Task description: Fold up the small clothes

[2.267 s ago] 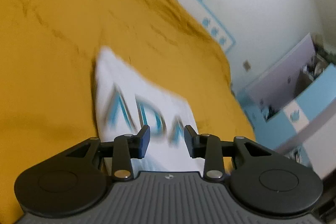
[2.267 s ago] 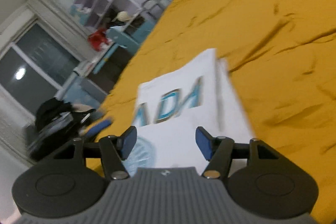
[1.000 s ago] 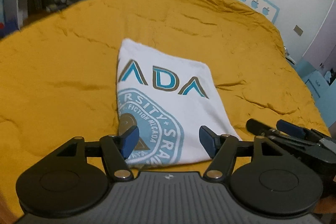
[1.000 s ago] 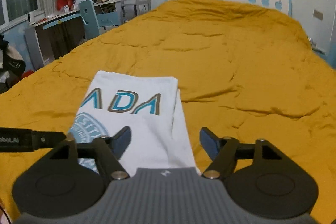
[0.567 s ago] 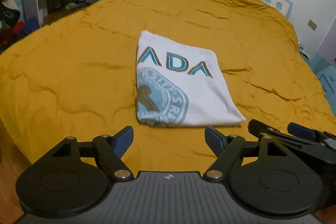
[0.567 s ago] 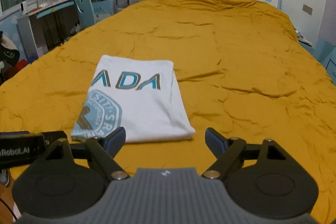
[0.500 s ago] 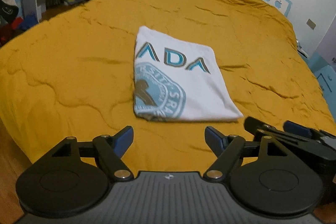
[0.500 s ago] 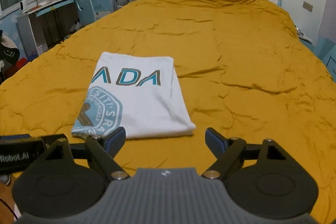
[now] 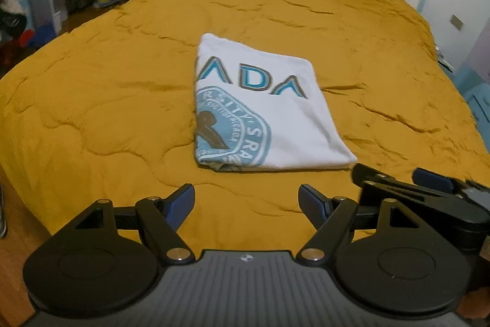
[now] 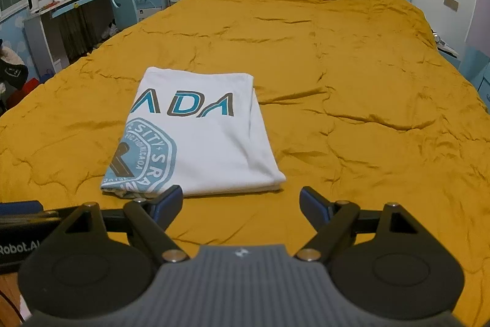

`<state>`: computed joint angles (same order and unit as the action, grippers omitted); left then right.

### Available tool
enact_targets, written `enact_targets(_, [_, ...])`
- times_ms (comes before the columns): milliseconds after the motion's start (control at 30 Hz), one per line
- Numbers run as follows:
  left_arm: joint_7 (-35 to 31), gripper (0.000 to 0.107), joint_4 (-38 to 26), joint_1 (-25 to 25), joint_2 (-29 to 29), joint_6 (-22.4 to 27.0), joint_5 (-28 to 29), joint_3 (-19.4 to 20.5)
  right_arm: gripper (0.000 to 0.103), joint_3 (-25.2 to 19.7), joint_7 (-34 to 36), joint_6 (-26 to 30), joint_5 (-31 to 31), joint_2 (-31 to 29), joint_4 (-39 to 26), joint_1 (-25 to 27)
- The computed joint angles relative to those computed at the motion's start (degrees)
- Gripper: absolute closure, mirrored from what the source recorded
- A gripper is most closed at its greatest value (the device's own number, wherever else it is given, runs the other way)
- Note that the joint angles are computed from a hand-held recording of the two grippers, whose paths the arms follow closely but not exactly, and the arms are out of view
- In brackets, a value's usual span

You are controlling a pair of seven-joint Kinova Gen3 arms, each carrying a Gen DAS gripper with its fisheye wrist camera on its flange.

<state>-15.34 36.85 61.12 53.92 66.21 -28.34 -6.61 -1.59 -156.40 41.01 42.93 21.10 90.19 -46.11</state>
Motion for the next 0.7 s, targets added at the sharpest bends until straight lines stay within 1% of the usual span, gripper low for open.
enact_targets(100, [-1.26,0.019,-2.24,-0.2,0.94,1.64,0.28,0.3,0.023,0.25,-0.62,1.82,0.68,0.5,-0.87,-0.82])
enact_targets(233, [-1.2,0.022,-1.68,-0.35,0.61,0.83,0.77,0.29,0.023,0.09,-1.16,2.16,0.88,0.52,-0.92,-0.79])
enact_targets(300, [-1.63,0.024,-2.36,-0.26,0.92,1.43,0.76,0.25,0.023,0.03,-1.05,2.6,1.08,0.67,-1.17,-0.89])
enact_targets(367, [-1.87,0.024,-3.41,-0.23,1.35,2.35,0.88,0.19,0.023,-0.17,-0.71,2.84,0.73,0.84,-1.48,-0.7])
enact_targets(467, [-1.96,0.024,-3.35,-0.29,1.36,2.21,0.99,0.11,0.023,-0.24,-0.54,2.97,0.24,0.95,-1.75,-0.56])
enact_targets(500, [-2.05,0.024,-4.26,-0.42,1.8,3.04,1.22,0.2,0.023,-0.33,-0.15,3.07,0.02,1.02,-1.93,-0.46])
enact_targets(700, [-2.75,0.024,-5.82,-0.63,2.76,4.48,1.63,0.06,0.023,-0.03,-0.12,4.61,0.49,1.74,-2.78,-1.42])
